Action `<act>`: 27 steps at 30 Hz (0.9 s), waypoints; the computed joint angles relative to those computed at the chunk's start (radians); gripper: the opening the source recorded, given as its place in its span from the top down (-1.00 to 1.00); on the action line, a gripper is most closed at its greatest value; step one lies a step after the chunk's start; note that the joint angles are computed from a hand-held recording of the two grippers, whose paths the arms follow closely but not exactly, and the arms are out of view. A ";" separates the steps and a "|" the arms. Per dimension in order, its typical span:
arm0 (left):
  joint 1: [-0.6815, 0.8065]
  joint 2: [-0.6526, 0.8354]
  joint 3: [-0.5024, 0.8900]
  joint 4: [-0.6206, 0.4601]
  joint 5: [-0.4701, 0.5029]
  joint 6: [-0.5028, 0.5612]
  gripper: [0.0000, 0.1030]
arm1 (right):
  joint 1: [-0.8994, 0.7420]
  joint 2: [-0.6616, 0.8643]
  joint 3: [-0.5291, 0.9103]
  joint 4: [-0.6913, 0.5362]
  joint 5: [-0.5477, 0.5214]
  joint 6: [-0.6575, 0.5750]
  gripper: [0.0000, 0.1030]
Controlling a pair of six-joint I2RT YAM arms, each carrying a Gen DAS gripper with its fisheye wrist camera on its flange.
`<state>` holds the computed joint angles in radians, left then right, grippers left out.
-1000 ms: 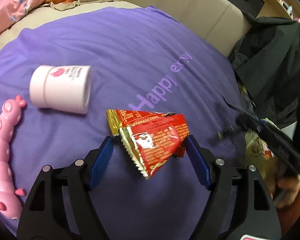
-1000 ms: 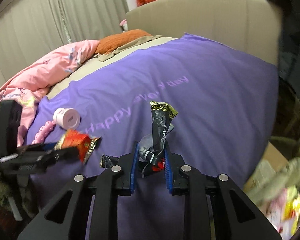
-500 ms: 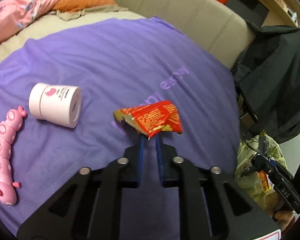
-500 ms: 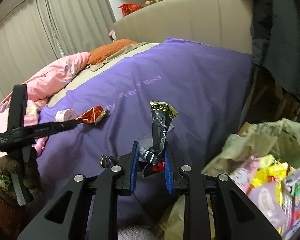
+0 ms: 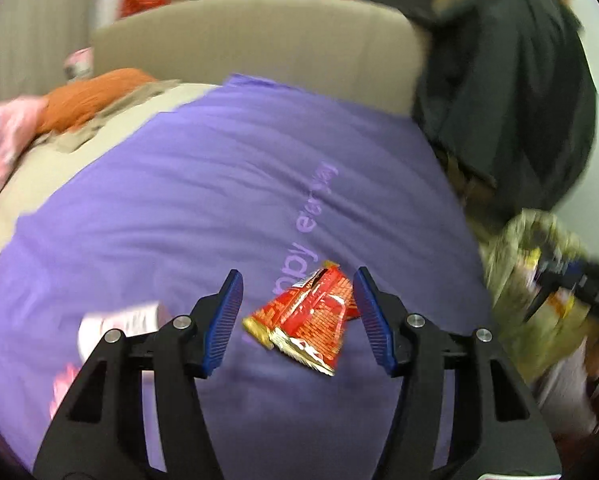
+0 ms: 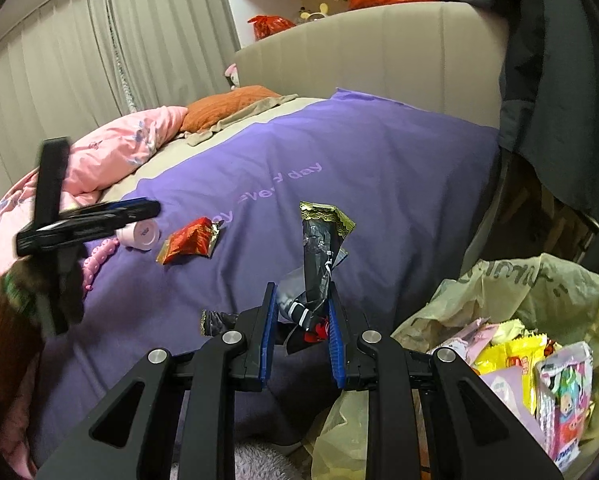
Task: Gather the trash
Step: 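Grasp the red snack wrapper with the left tool and lift it, then carry the red wrapper and black wrapper over the bin with both tools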
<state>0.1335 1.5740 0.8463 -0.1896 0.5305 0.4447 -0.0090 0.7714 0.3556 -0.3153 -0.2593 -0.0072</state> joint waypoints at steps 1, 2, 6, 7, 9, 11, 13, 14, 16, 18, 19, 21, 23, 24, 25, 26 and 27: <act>-0.010 0.050 0.044 -0.038 0.009 0.036 -0.06 | 0.001 0.000 0.004 -0.006 0.000 -0.010 0.56; -0.024 0.111 0.097 -0.082 0.010 0.075 -0.06 | 0.004 0.001 0.010 -0.016 0.003 -0.026 0.56; -0.044 0.266 0.241 -0.221 0.027 0.194 -0.08 | -0.006 -0.010 0.035 -0.067 -0.003 -0.071 0.56; -0.033 0.290 0.275 -0.277 0.052 0.199 -0.08 | -0.019 -0.014 0.041 -0.085 -0.018 -0.082 0.56; -0.025 0.333 0.333 -0.396 0.043 0.212 -0.08 | -0.056 -0.023 0.053 -0.117 -0.046 -0.110 0.56; -0.038 0.287 0.256 -0.339 -0.013 0.210 -0.08 | -0.082 -0.018 0.061 -0.125 -0.064 -0.129 0.56; -0.037 0.231 0.188 -0.287 -0.025 0.187 -0.03 | -0.088 -0.016 0.063 -0.121 -0.068 -0.138 0.56; -0.035 0.212 0.173 -0.285 -0.022 0.154 0.01 | -0.082 -0.016 0.062 -0.118 -0.063 -0.137 0.56; -0.040 0.155 0.128 -0.267 -0.029 0.093 0.05 | -0.065 -0.029 0.063 -0.127 -0.053 -0.134 0.56; -0.074 0.037 0.049 -0.217 -0.092 0.039 0.06 | -0.054 -0.060 0.064 -0.150 -0.048 -0.137 0.56; -0.103 -0.034 0.009 -0.198 -0.138 0.006 0.06 | -0.055 -0.079 0.067 -0.166 -0.047 -0.141 0.56; -0.147 -0.125 -0.019 -0.196 -0.189 -0.056 0.06 | -0.086 -0.115 0.076 -0.203 -0.070 -0.158 0.56; -0.178 -0.217 -0.028 -0.224 -0.204 -0.108 0.06 | -0.150 -0.159 0.099 -0.257 -0.120 -0.189 0.56; -0.197 -0.271 -0.027 -0.247 -0.219 -0.133 0.06 | -0.189 -0.177 0.113 -0.284 -0.150 -0.213 0.56; -0.218 -0.316 -0.028 -0.261 -0.238 -0.155 0.06 | -0.216 -0.198 0.124 -0.310 -0.168 -0.232 0.56; -0.249 -0.365 -0.026 -0.277 -0.262 -0.182 0.05 | -0.259 -0.219 0.144 -0.343 -0.196 -0.263 0.56; -0.280 -0.413 -0.022 -0.291 -0.284 -0.207 0.05 | -0.288 -0.233 0.156 -0.366 -0.216 -0.285 0.56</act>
<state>-0.1463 1.1610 0.8247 -0.4811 0.2465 0.2373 -0.2971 0.5382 0.5114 -0.6817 -0.4750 -0.2920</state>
